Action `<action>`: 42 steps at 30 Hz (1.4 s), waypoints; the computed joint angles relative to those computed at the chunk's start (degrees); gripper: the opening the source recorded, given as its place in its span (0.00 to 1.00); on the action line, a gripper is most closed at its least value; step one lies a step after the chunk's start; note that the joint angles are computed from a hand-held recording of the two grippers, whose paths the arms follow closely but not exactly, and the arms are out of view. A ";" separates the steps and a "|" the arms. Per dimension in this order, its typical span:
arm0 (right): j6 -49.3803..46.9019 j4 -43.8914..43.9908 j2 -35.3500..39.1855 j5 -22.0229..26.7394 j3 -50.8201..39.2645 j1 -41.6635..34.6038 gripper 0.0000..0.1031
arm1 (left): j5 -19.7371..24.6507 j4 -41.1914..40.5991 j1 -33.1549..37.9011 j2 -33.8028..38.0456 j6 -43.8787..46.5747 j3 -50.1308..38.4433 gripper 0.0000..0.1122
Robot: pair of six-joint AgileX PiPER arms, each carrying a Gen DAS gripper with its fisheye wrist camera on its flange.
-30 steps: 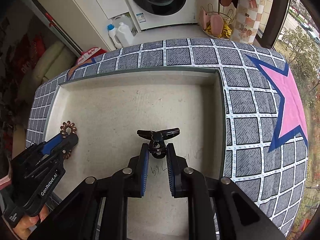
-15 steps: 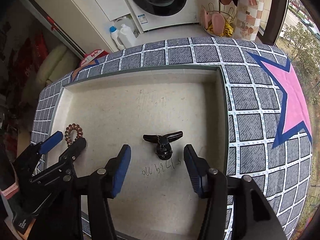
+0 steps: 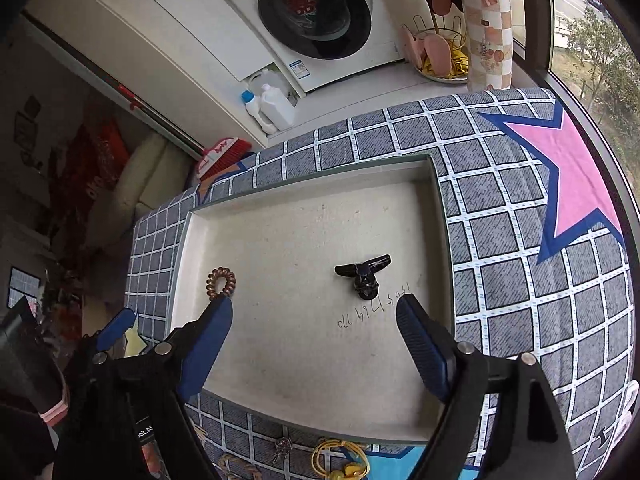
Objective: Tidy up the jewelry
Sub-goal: 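Lift both open tools out of the tray back over the table, then grasp the silver barrette with the left tool while the right tool grasps the green bangle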
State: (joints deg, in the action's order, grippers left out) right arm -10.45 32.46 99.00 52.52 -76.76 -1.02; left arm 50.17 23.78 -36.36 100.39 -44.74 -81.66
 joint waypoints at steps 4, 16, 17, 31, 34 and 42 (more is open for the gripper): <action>-1.33 1.30 -4.71 0.56 4.24 -0.59 0.87 | 1.85 -0.15 -0.69 -5.16 -1.80 5.53 0.92; -1.52 1.46 -20.54 2.74 16.51 -1.63 1.00 | 4.44 -1.95 -5.55 -20.55 -6.21 24.21 0.92; -0.80 0.84 -21.54 3.07 16.96 -1.13 1.00 | 4.30 -2.61 -5.75 -21.74 -5.82 25.52 0.92; 10.88 -9.27 -31.72 9.42 27.68 5.58 1.00 | 7.22 -5.01 -15.79 -31.74 -8.25 39.01 0.92; 14.35 -10.94 -33.56 10.34 31.02 7.98 1.00 | 7.04 -4.76 -18.37 -32.36 -8.85 40.21 0.92; 25.95 -14.50 -37.44 10.04 38.33 18.17 1.00 | 4.82 -4.56 -22.65 -30.29 -7.58 41.21 0.92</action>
